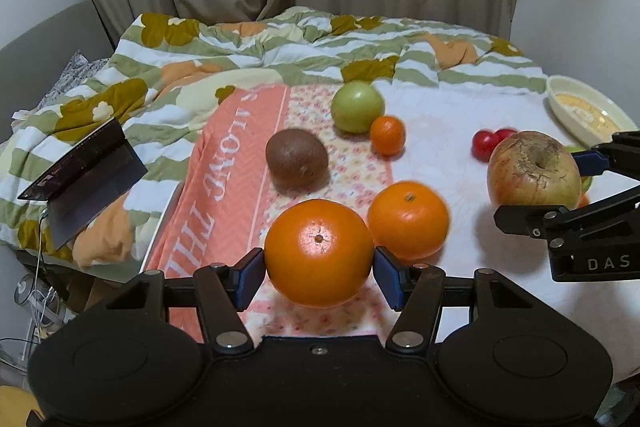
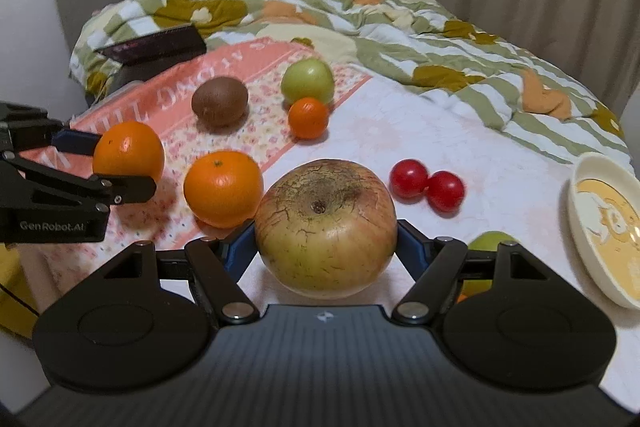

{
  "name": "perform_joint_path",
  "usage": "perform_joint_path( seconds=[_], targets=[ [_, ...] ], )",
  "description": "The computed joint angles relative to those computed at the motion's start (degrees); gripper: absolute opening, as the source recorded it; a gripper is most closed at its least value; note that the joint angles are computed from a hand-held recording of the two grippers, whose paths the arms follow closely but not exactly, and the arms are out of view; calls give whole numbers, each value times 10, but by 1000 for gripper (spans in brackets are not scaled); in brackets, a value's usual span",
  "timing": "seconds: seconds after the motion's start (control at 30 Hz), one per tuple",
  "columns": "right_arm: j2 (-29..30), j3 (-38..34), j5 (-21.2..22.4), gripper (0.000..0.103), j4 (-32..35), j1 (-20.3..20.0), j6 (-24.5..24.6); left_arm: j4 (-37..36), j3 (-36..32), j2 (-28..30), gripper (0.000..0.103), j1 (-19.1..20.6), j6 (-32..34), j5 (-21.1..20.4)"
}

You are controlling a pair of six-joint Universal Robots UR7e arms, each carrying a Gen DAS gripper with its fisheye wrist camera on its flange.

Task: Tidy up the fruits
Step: 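Lift and carry the orange in the left tool while the right tool carries the apple toward the white bowl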

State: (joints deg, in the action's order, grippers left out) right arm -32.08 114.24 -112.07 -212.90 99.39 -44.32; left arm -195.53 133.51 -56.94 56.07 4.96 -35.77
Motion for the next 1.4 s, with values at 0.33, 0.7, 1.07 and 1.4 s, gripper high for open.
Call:
perform_joint_path(
  seconds=[0.33, 0.7, 1.07, 1.4],
  targets=[
    [-115, 66, -11, 88, -4, 8, 33, 60, -27, -13, 63, -69, -55, -6],
    [-242, 82, 12, 88, 45, -62, -2, 89, -135, 80, 63, -110, -83, -18],
    [-278, 8, 67, 88, 123, -154, -32, 98, -298, 224, 63, -109, -75, -42],
    [-243, -82, 82, 88, 157, -193, -4, 147, -456, 332, 63, -79, 9, -105]
  ],
)
